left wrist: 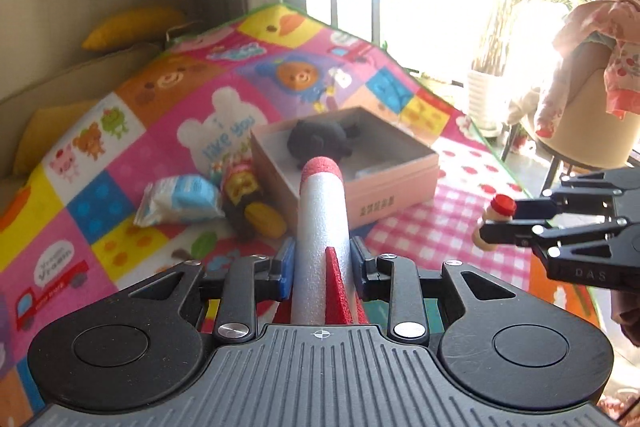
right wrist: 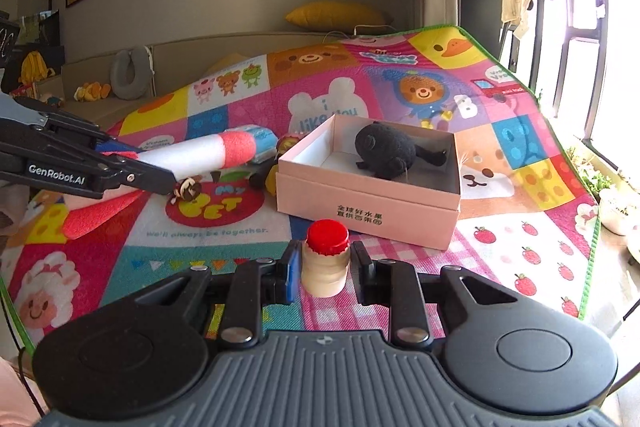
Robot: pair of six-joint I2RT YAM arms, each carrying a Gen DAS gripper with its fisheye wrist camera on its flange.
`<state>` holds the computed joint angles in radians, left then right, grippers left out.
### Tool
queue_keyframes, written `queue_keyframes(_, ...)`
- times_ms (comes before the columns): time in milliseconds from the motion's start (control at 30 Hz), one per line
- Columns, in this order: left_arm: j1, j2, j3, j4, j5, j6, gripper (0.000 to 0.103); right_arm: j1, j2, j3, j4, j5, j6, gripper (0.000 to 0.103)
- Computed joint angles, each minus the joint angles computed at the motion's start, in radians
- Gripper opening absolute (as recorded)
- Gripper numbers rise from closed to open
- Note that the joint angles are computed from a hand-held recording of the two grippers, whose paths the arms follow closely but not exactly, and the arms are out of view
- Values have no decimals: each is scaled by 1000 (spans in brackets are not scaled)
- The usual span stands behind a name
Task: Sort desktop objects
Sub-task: 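Lower the rocket into the pink box with the left gripper while the right gripper carries the bottle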
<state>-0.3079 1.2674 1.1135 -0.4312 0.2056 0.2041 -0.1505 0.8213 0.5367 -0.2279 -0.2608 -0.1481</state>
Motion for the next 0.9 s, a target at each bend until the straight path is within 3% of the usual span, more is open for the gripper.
queue_keyframes(167,-64,251,306,-47,9,-98,32,-88,-67,28,-21,-97,5,25)
queue_keyframes(433,-120,696,809,-65,-146,-324,33,-211,29,96,123,-162,15,25)
queue_keyframes(533,-109,816,928,-109,-114,-400,46,-231,145,140,197,-151,33,25)
queue_keyframes(600,-94,800,864,-60,-85,-394,67,-225,223,172,232,-124,42,25)
queue_keyframes(700,-69,683,634,101,-111,-320,84,-222,330,222,268,-100,51,25)
queue_keyframes(800,-29,548,405,221,-89,-230,95,-201,451,299,279,-81,60,25)
queue_keyframes(900,10,460,261,245,-34,-164,96,-163,584,408,261,-63,71,25)
